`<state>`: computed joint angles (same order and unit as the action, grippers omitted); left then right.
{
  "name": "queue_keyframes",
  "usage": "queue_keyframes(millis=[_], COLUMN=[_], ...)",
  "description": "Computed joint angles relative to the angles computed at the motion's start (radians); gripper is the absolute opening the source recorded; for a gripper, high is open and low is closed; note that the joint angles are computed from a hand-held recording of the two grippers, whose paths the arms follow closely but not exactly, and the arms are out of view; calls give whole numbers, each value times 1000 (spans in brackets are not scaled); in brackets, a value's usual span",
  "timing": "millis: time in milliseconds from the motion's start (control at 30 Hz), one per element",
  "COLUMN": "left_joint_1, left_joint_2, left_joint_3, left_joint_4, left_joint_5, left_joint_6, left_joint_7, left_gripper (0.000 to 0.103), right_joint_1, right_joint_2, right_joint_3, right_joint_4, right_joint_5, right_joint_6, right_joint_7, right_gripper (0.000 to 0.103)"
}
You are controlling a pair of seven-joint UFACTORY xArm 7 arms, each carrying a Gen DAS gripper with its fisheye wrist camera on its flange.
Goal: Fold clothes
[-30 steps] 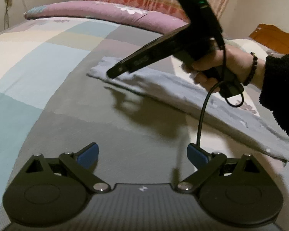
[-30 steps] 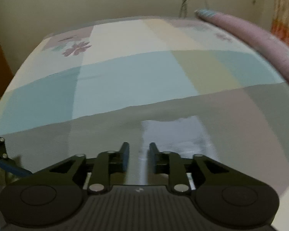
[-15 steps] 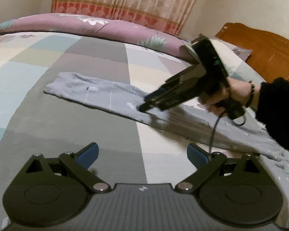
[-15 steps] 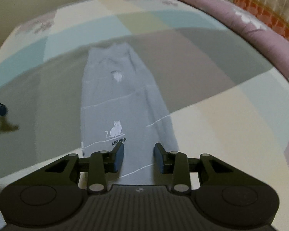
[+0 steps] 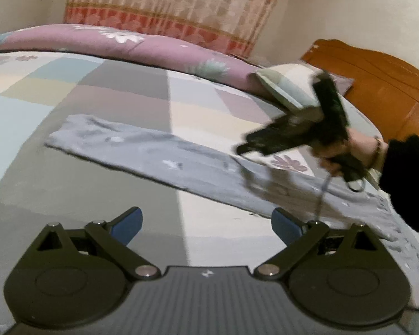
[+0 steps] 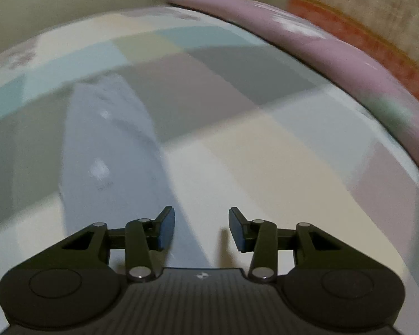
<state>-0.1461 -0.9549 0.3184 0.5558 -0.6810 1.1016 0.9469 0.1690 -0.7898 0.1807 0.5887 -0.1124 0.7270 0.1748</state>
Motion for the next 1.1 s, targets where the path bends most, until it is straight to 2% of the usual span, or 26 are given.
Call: queue_keyframes(millis=[133, 267, 333, 433, 533, 633, 733, 833, 1000, 1100], left_joint_1=[-46, -129, -170, -229, -262, -271, -281, -293, -343, -363], left_joint_2=[-36, -53, -62, -69, -65, -59, -70, -105, -155, -163], left_joint_3=[-55, -127, -174, -241, -261, -274, -272, -272, -251, -240], left_joint_4=[-32, -66, -84, -109, -124, -136, -150, -160, -156, -158], left_joint_5=[-25, -64, -78, -91, -72, -29, 4, 33, 24, 16], left_joint_6=[5, 5, -5, -39, -48, -74, -86, -86, -85, -81], left_joint_7=[2, -4, -10, -28, -51, -62, -75, -84, -86, -73], left_gripper=[98, 98, 98, 98, 98, 98, 98, 98, 98, 98], right_joint_1=[-57, -131, -168, -220, -215, -175, -145, -180, -275, -279], right_joint_2=[-362, -718, -856, -983, -1086, -1156, -1168, -1169, -1191, -1231], right_joint_3=[-26, -66, -101, -135, -105, -28, 15, -29, -178, -163], right_joint_4=[-143, -221, -229, -218, -208, -195, -185, -190, -213, -219], right_joint_5=[-21, -51, -73, -96, -47, 7, -4, -99, -216, -204], right_joint_6=[212, 468, 589, 731, 800, 873, 914, 923, 971, 1057], right_joint_7=[48, 55, 33, 1, -12, -48, -106, -123, -98, -148], right_gripper=[48, 48, 47, 45, 45, 45, 45, 45, 45, 45])
